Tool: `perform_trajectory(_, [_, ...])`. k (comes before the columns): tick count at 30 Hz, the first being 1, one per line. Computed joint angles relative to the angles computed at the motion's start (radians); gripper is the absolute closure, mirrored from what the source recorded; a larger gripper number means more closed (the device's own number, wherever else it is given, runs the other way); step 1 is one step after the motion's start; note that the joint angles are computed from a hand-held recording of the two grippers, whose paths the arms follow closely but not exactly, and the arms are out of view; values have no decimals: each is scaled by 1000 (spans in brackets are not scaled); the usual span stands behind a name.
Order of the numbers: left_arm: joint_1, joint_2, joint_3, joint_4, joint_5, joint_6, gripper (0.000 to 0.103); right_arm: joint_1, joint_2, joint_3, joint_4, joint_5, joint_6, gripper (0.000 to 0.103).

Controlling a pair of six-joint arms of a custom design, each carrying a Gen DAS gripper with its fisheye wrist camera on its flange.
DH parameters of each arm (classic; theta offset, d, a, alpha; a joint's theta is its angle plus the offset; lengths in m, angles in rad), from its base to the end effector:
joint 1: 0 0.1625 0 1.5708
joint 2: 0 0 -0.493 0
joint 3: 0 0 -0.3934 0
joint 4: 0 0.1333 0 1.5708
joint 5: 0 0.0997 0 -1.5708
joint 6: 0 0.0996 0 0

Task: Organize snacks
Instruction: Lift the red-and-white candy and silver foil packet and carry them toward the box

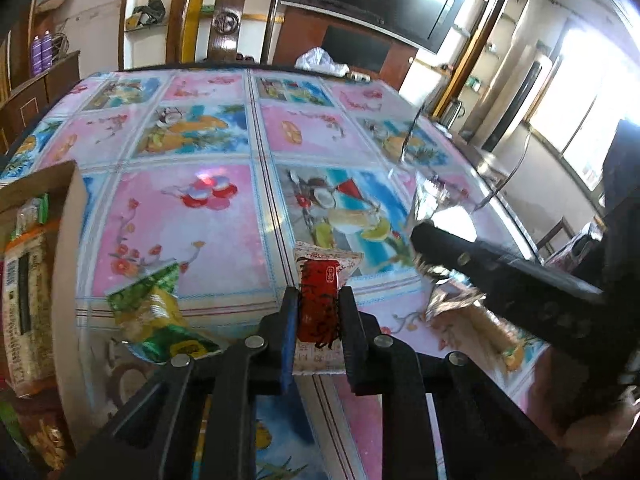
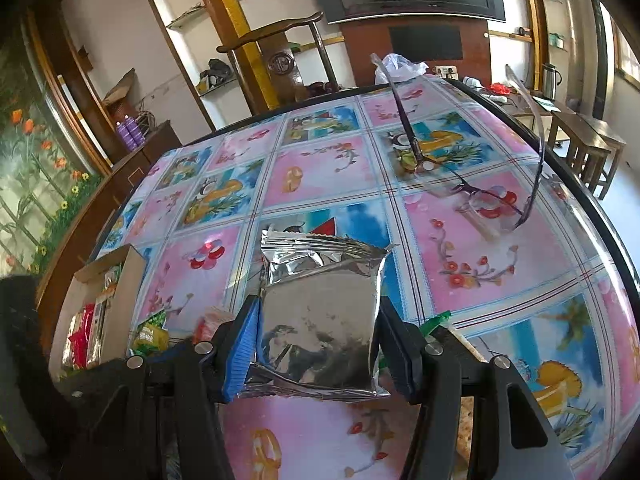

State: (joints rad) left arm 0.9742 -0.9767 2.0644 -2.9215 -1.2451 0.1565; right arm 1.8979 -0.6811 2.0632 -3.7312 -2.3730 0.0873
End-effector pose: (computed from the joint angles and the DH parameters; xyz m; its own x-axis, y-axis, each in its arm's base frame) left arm -0.1889 -0.5722 0.1574 -0.7358 0.5823 -0.3457 0.6653 0.7168 -0.2086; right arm 0.2436 -0.5260 0.1072 -0.8373 0.3124 0.4488 -0.1564 0.6496 -0.7440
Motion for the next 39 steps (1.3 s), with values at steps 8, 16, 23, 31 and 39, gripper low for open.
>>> perform_trajectory(8, [12, -44, 9, -36, -47, -5, 84, 6, 16, -12, 16, -6, -16, 42])
perform_trajectory(16, [19, -64, 13, -47, -52, -10, 84, 6, 21, -15, 21, -8, -22, 42])
perform_trajectory(23, [27, -69, 11, -48, -53, -15, 84, 6, 28, -23, 28, -9, -31, 42])
perform_trajectory(31, [39, -85, 7, -53, -66, -20, 84, 11, 32, -25, 18, -17, -39, 42])
perform_trajectory(39, [63, -122, 0, -66, -73, -28, 84, 18, 41, -30, 3, -10, -65, 42])
